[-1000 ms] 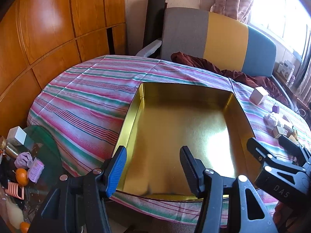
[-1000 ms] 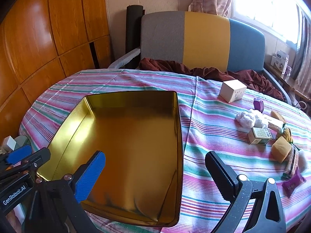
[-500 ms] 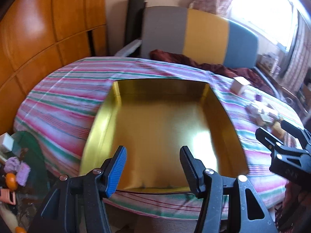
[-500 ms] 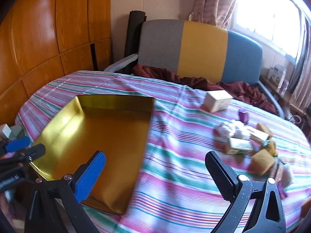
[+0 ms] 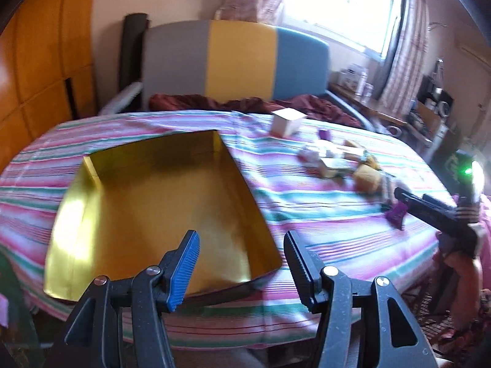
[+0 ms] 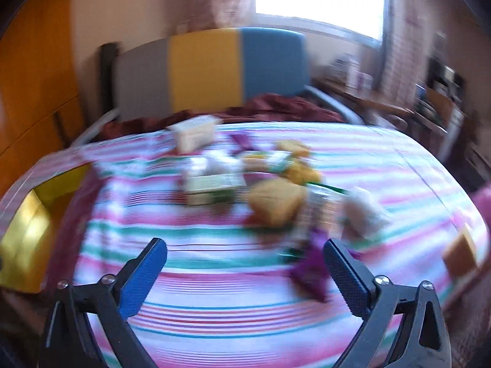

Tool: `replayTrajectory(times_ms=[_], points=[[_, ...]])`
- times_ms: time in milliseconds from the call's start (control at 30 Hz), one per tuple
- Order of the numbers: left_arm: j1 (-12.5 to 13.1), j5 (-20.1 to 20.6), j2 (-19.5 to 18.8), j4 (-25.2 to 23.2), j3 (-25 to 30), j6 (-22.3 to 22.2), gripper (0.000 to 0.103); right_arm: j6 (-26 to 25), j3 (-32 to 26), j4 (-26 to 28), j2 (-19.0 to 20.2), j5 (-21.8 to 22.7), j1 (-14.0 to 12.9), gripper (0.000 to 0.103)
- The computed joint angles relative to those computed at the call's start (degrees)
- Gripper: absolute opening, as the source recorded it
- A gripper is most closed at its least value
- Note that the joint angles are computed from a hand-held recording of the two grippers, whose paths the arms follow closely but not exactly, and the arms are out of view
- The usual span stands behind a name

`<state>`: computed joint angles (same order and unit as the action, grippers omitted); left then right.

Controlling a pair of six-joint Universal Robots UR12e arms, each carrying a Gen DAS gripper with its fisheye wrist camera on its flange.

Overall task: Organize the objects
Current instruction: 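Grasp the purple snack bag with the right tool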

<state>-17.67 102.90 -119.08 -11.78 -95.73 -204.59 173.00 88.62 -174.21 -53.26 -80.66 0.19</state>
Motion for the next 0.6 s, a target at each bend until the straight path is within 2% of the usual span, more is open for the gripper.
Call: replayTrajectory(times_ms=[67,100,233,333,433,500,600], points=[[0.1,-2.6,-0.3,-0.2,0.6,-0.6,0.058,3.3,-0.3,0.7,0.3,-3.1,-0.8,0.083],[0.1,-3.7,-0.7,-0.4,1.2,-0.7,0.058,5.7,-0.4,1.6,0.4,-3.3,-1.4,0.083],[-0.1,-6.9,-1.7,-1.4,2.6,-0.3,0.058,12.0,-1.5,6.2,1.4,0.2,-3.5,0.080],[-0.7,-6.8,-2.5,-3.2,4.1,1.7,0.058,13.0,-2.7,8.7,2.5,5.1,-4.6,0.070],[-1.3,-7.1,-3.5,-5.6,6.1,3.8,0.058,13.7,-3.4,10.4,3.1,6.5,-5.0,0.058],[-1.3,-8.9,-4.1,-6.1,7.0,4.4,0.058,15.0,-3.5,9.3,3.6,9.0,-5.6,0.042],[-1.1,-12.6,-5.0,-7.2,8.4,5.7,0.058,14.7,-3.3,8.1,3.8,11.7,-6.2,0.038]])
